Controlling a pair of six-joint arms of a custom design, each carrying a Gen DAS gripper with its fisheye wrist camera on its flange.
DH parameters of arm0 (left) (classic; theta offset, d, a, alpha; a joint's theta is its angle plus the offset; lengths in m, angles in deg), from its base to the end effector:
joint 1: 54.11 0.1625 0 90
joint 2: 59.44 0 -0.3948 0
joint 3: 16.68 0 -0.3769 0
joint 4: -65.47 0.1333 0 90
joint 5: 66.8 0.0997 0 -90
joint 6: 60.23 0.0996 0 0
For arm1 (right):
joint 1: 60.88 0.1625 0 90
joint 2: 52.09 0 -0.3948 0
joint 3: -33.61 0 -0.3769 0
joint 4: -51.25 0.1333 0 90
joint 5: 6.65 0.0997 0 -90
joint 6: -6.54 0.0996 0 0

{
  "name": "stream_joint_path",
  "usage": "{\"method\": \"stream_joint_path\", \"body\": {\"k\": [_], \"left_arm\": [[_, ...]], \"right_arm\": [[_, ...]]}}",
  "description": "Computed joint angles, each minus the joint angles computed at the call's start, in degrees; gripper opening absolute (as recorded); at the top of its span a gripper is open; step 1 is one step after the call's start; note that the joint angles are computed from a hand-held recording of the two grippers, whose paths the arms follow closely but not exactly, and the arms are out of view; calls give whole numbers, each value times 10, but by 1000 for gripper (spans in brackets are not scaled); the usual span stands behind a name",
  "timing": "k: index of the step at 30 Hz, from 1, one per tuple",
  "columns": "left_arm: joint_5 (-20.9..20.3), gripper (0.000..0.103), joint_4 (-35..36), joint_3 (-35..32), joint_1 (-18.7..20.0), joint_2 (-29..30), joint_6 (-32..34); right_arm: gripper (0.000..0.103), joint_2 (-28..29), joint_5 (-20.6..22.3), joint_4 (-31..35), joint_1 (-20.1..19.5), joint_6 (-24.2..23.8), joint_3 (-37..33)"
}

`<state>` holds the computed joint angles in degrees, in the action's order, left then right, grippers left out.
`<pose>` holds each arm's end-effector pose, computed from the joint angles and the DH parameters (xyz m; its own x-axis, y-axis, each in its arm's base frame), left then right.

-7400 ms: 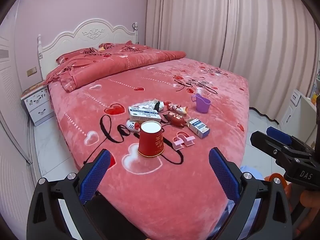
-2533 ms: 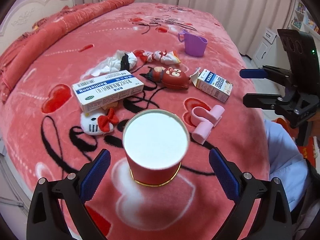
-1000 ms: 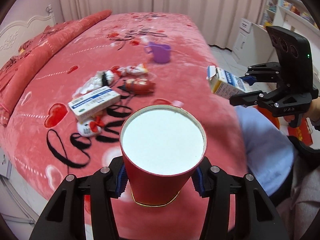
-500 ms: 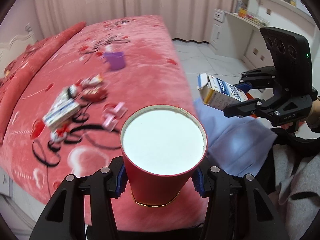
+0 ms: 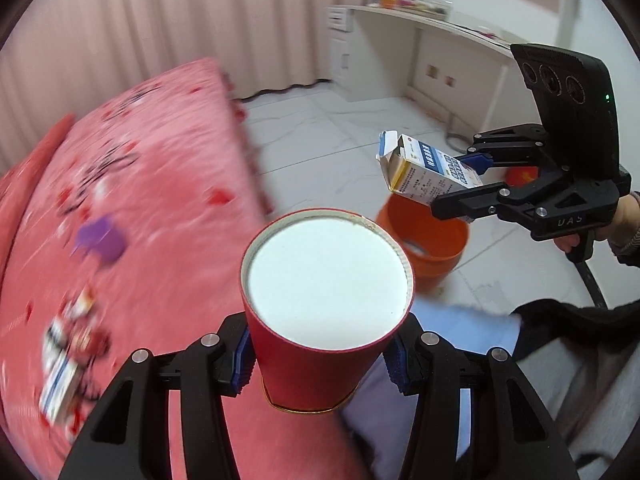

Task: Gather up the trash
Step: 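Carry the red cup and medicine box over to the orange bucket with both tools, then open the left tool over the bucket while the right tool releases the medicine box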

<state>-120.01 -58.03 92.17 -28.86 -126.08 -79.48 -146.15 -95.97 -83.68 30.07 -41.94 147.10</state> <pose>-0.3900 -0.3973 0.1778 -0.5398 0.5813 -0.6088 0.7585 0.6496 -0.0522 0.1421 -0.4581 0.3840 -0.6515 -0.6901 0.3152 -0.7584 0.5820 -0.2934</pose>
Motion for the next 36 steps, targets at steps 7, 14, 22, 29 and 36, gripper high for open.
{"method": "stream_joint_path", "body": {"k": [7, 14, 22, 29, 36], "left_arm": [[-64, 53, -77, -92, 34, 126, 117], [-129, 54, -90, -188, 62, 231, 184], [-181, 54, -82, -265, 86, 312, 212], [-209, 54, -66, -310, 100, 360, 214], [-212, 58, -55, -345, 110, 395, 198]], "right_arm": [[37, -22, -13, -19, -77, 18, -26], [37, -36, -18, -32, -147, 26, -44], [37, -26, -19, -42, -206, 39, -64], [37, 4, -27, -52, -232, 51, -79], [37, 27, -35, -62, -242, 62, -86]]}}
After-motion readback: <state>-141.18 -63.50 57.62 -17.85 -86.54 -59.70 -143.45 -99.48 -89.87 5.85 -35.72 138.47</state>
